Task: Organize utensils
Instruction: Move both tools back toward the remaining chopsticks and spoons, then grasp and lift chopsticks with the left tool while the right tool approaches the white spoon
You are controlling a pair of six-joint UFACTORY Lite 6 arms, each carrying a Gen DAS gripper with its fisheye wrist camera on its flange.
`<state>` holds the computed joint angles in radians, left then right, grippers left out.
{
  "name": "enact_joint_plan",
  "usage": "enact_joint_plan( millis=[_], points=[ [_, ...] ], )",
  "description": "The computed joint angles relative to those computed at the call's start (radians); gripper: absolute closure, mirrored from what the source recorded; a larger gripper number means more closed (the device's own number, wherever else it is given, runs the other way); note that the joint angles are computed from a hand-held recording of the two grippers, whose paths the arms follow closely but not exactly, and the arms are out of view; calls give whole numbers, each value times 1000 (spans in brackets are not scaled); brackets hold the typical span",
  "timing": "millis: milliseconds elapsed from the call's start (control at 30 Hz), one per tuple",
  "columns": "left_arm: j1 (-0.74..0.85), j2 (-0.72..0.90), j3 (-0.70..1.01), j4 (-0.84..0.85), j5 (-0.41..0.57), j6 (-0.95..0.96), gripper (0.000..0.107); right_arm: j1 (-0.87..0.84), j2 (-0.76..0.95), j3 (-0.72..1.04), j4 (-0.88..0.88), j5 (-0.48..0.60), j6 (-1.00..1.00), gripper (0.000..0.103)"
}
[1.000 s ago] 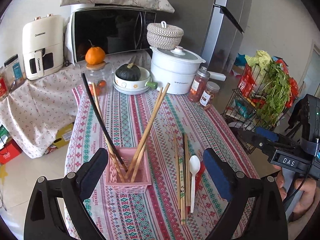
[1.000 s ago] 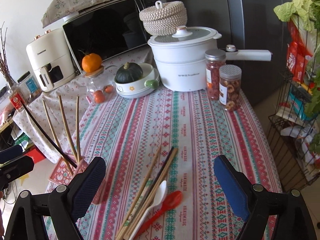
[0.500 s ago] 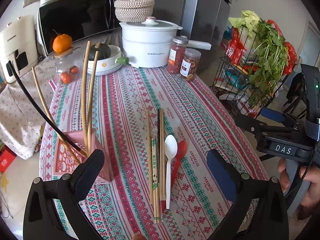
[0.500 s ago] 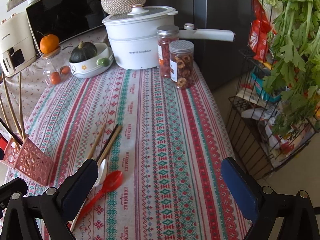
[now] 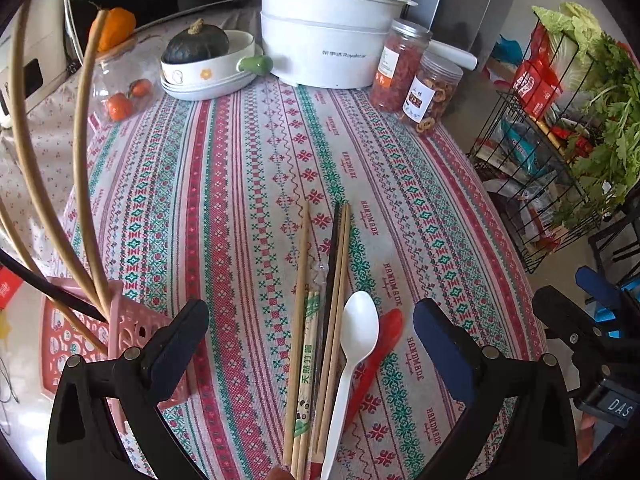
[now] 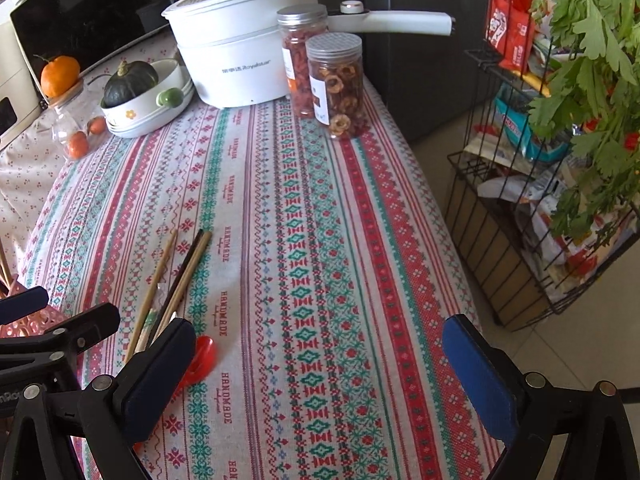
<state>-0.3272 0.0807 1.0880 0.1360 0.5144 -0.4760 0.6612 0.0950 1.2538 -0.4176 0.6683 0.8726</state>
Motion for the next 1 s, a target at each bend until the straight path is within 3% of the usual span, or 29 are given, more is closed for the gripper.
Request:
enact_joint_plan(
  millis=[167, 500, 567, 633, 733, 867, 1000],
  points=[
    [-32, 191, 148, 230, 25, -216, 4, -45, 34, 10, 62, -21, -46, 2],
    [-46, 361, 296, 338, 50, -315, 4, -111, 31, -3, 168, -57, -124, 2],
    [-34, 386, 314, 328, 45, -313, 11, -113, 33, -2, 178, -59, -130, 2],
    [-12, 416, 342, 276, 44, -273, 33, -112, 30, -4, 180, -60, -132, 2],
    [32, 459, 378, 102, 31, -125, 56, -113, 27, -5, 180, -61, -133, 2],
    [61, 494, 392, -19, 9, -27, 66, -114, 32, -2, 187, -59, -137, 2],
    [45, 490, 375, 32, -12, -54, 68, -108, 50, 11, 191, -52, -139, 2]
  ],
)
